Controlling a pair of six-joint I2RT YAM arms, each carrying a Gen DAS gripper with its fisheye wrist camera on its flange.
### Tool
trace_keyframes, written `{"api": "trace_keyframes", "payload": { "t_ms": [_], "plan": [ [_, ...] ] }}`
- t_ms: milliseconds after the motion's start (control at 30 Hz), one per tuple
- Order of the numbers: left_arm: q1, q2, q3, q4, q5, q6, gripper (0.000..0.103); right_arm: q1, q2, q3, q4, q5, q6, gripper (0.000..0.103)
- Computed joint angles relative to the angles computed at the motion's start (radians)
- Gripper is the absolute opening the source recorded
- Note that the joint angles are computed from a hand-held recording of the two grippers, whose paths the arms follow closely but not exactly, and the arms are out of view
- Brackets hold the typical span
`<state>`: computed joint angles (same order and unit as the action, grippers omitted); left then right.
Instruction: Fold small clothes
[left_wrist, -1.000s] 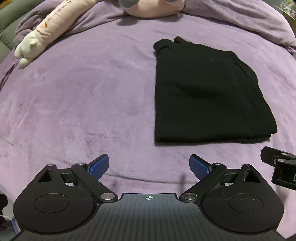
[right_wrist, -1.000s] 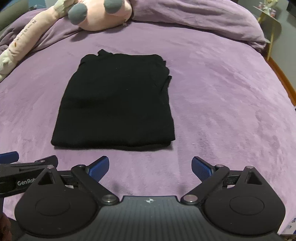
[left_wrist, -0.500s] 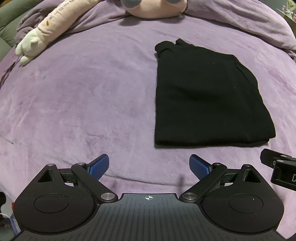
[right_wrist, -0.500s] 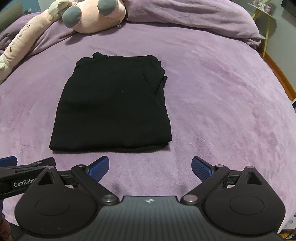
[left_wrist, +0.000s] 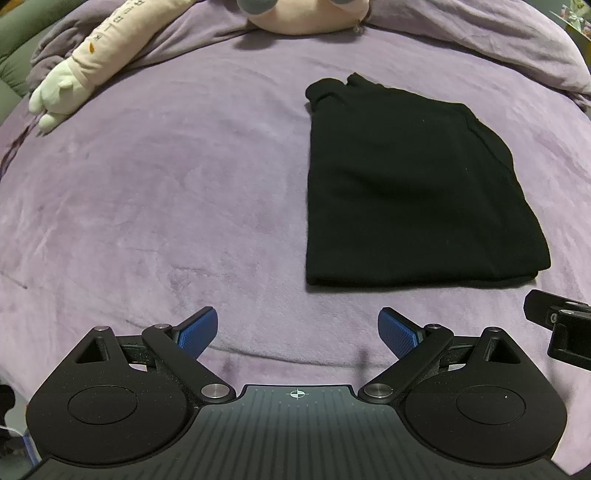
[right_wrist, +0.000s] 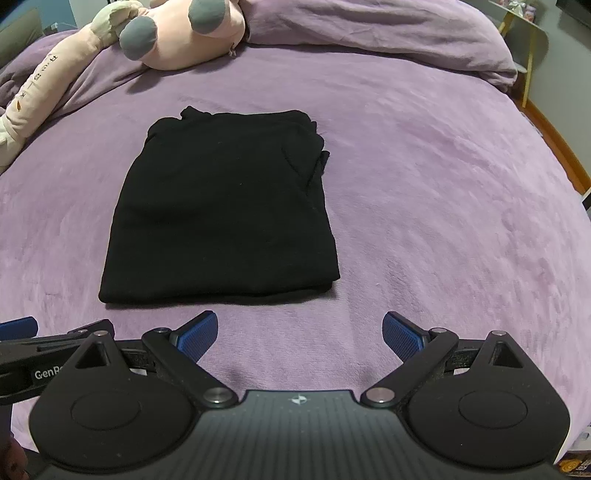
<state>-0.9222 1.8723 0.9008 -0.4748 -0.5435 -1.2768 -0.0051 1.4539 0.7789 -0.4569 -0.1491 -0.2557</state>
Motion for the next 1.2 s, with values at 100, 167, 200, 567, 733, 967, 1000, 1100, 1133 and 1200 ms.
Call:
{"api": "trace_keyframes", "payload": {
  "t_ms": [100, 167, 200, 567, 733, 967, 1000, 1100, 1133, 1200],
  "plan": [
    [-0.001, -0.002, -0.001, 0.001, 0.003, 0.0, 0.097, -0.002, 0.0, 0.002, -0.001, 0.0, -0.001, 0.096],
    [0.0, -0.003, -0.003, 0.004, 0.006, 0.001, 0.097, -0.003, -0.001, 0.003, -0.002, -0.001, -0.001, 0.096],
    [0.0, -0.003, -0.003, 0.005, 0.007, 0.001, 0.097, -0.003, -0.003, 0.003, -0.004, -0.001, -0.001, 0.096],
    [-0.003, 0.002, 0.003, 0.006, 0.017, 0.0, 0.097, -0.005, -0.012, -0.001, -0.006, -0.004, 0.002, 0.096],
    [-0.004, -0.001, -0.001, 0.012, 0.019, 0.002, 0.097, -0.005, -0.013, 0.002, -0.009, -0.006, 0.002, 0.096],
    [-0.002, -0.005, -0.004, 0.017, 0.027, 0.006, 0.097, -0.007, -0.018, 0.003, -0.016, -0.009, -0.001, 0.096],
    [-0.001, -0.006, -0.004, 0.016, 0.027, 0.006, 0.097, -0.007, -0.019, 0.004, -0.018, -0.01, -0.001, 0.096],
    [-0.002, -0.007, -0.003, 0.014, 0.027, 0.006, 0.097, -0.007, -0.02, 0.006, -0.019, -0.01, -0.001, 0.096],
    [-0.002, -0.007, -0.003, 0.014, 0.027, 0.006, 0.097, -0.006, -0.021, 0.004, -0.018, -0.01, 0.0, 0.096],
    [-0.003, -0.007, -0.003, 0.013, 0.027, 0.005, 0.097, -0.005, -0.024, 0.005, -0.021, -0.01, 0.0, 0.096]
  ]
}}
